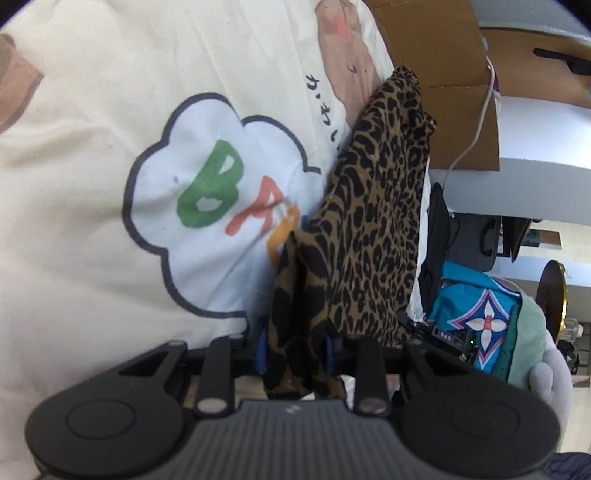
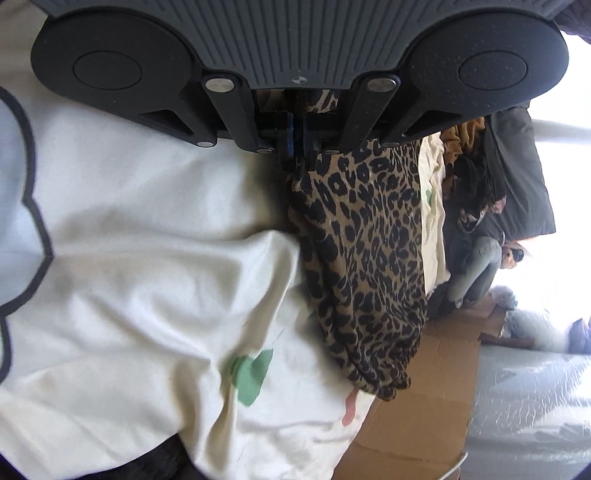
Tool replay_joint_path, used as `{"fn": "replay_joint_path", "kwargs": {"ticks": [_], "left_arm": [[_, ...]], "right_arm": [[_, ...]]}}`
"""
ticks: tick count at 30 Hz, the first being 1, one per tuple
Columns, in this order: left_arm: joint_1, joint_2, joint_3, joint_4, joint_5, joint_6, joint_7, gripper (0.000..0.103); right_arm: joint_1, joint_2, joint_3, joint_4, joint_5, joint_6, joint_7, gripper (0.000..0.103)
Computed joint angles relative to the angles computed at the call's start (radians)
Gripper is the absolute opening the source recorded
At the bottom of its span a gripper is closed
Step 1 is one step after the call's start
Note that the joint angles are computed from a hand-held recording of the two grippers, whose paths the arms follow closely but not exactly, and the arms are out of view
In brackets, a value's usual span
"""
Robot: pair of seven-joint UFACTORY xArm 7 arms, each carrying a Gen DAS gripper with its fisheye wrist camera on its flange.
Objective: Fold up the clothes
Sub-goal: 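Hold the folded leopard-print garment up with both grippers, pinching its edge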
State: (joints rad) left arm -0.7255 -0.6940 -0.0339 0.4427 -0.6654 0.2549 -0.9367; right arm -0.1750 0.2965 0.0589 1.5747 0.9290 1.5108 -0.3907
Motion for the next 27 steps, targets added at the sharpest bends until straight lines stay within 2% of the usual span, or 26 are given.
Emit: {"fn": "replay_joint_path", "kwargs": {"ticks": [7,11,12,14,15,16,19,21,24,27], "left_arm": [[0.002,0.008,-0.006,0.007,0.011,0.019,0.005,0.032],[0.026,0.007,-0.025,0.011,0.039,0.038,0.004,0.022],[0.033,0.005,-0.03,0.012,0.047,0.045,0.004,0.02],[0.049,0.005,-0.04,0.02,0.069,0.066,0.003,0.013],[0.064,0.007,-0.051,0.028,0.086,0.083,-0.004,0.012],[0.08,0.005,-0.062,0.032,0.099,0.1,-0.016,0.011],[0.11,0.019,-0.079,0.067,0.137,0.152,-0.029,0.01],[0.148,0.033,-0.094,0.11,0.181,0.217,-0.041,0.01],[0.219,0.042,-0.144,0.169,0.246,0.273,-0.099,0.009],[0.255,0.051,-0.179,0.222,0.299,0.315,-0.145,0.009]], "right_arm": [[-0.004,0.018,-0.002,0.004,-0.009,0.001,0.052,0.008],[-0.007,0.042,0.011,0.042,-0.021,0.036,0.019,0.021],[-0.004,0.051,0.015,0.055,-0.031,0.048,0.008,0.021],[0.003,0.057,0.022,0.07,-0.05,0.057,-0.01,0.019],[0.009,0.057,0.024,0.074,-0.061,0.056,-0.019,0.007],[0.013,0.053,0.025,0.076,-0.067,0.053,-0.021,0.005],[0.022,0.036,0.025,0.068,-0.074,0.044,-0.024,0.004],[0.023,0.018,0.021,0.055,-0.071,0.038,-0.019,0.003],[0.024,-0.015,0.014,0.031,-0.054,0.029,-0.012,0.003],[0.025,-0.054,0.004,0.005,-0.03,0.023,-0.002,0.002]]}}
